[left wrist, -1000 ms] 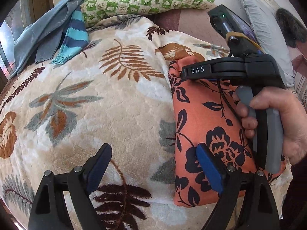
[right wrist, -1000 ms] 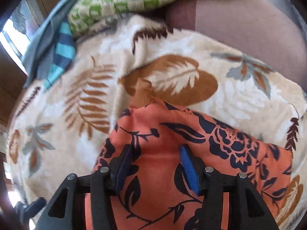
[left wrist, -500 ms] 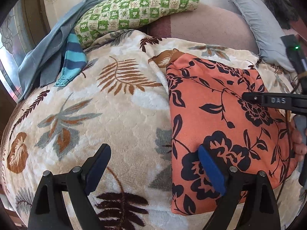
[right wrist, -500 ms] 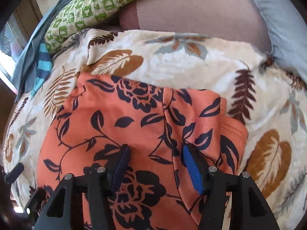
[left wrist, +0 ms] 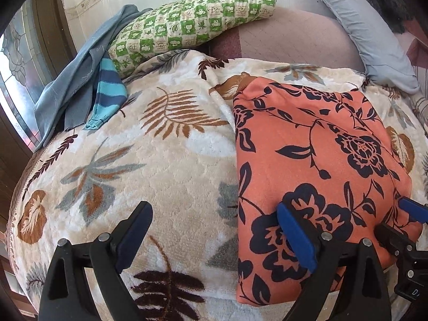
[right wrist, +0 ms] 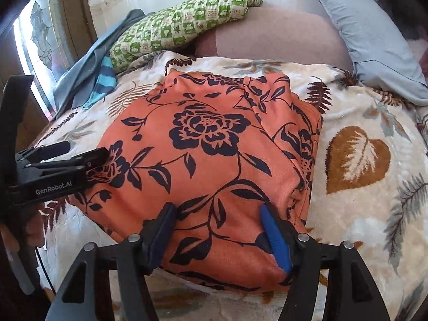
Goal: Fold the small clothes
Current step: 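Open both grippers and withdraw from the folded shirt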
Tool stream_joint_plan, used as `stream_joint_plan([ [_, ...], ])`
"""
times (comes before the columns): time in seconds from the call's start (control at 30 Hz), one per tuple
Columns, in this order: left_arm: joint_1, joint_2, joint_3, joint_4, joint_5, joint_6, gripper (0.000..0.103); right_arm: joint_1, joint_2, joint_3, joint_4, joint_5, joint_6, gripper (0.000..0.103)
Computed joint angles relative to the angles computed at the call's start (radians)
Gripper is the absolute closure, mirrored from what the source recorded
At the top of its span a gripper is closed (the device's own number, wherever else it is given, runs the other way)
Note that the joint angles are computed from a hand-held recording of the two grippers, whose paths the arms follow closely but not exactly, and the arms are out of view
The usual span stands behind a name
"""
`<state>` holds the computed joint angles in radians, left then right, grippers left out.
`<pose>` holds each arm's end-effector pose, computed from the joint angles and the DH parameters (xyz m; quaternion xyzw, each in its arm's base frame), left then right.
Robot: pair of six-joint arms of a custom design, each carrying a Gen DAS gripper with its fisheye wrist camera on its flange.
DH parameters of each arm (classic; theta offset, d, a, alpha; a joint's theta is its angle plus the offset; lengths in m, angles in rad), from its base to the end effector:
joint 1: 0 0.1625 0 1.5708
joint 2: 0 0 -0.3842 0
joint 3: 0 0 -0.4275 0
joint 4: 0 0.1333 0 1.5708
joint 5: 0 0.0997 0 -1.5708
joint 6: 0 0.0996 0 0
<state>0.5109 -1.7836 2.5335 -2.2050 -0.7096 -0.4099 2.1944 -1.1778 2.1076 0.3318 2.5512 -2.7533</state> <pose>-0.1798 -0.3402 0.1707 0.3125 0.8520 -0.2404 0.3444 0.2306 -0.2340 0.0916 0.0303 -0.8742 0.3443 0.3411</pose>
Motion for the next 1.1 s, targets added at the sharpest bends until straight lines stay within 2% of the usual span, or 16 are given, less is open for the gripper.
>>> stream_joint_plan([
  [0.1, 0.01, 0.012, -0.003, -0.015, 0.005, -0.004, 0.002, -0.026, -0.031, 0.017, -0.012, -0.041, -0.009, 0.028],
  [0.23, 0.025, 0.018, -0.007, -0.025, -0.006, -0.031, 0.0, -0.032, -0.014, 0.0, 0.011, -0.044, 0.001, 0.027],
  [0.37, -0.011, -0.008, 0.015, -0.001, 0.028, -0.058, 0.0, -0.012, 0.007, -0.007, 0.014, -0.014, 0.014, 0.027],
  [0.5, -0.07, -0.111, 0.044, 0.09, 0.025, -0.122, 0.0, 0.056, 0.025, -0.017, 0.032, 0.043, 0.07, 0.027],
  [0.57, -0.118, -0.181, 0.063, 0.164, 0.038, -0.166, 0.0, 0.101, 0.015, -0.012, 0.026, 0.074, 0.086, 0.027],
  [0.73, -0.252, -0.407, 0.086, 0.466, 0.058, -0.344, 0.0, 0.22, -0.002, -0.014, 0.029, 0.174, 0.13, 0.027],
  [0.83, -0.328, -0.51, 0.08, 0.635, 0.063, -0.431, 0.0, 0.28, 0.005, -0.024, 0.059, 0.21, 0.191, 0.027],
  [0.93, -0.392, -0.572, 0.061, 0.772, 0.066, -0.505, 0.0, 0.331, 0.031, -0.038, 0.104, 0.234, 0.265, 0.027],
  [1.1, -0.479, -0.611, 0.027, 0.931, 0.062, -0.609, 0.0, 0.401, 0.061, -0.054, 0.16, 0.263, 0.358, 0.027],
])
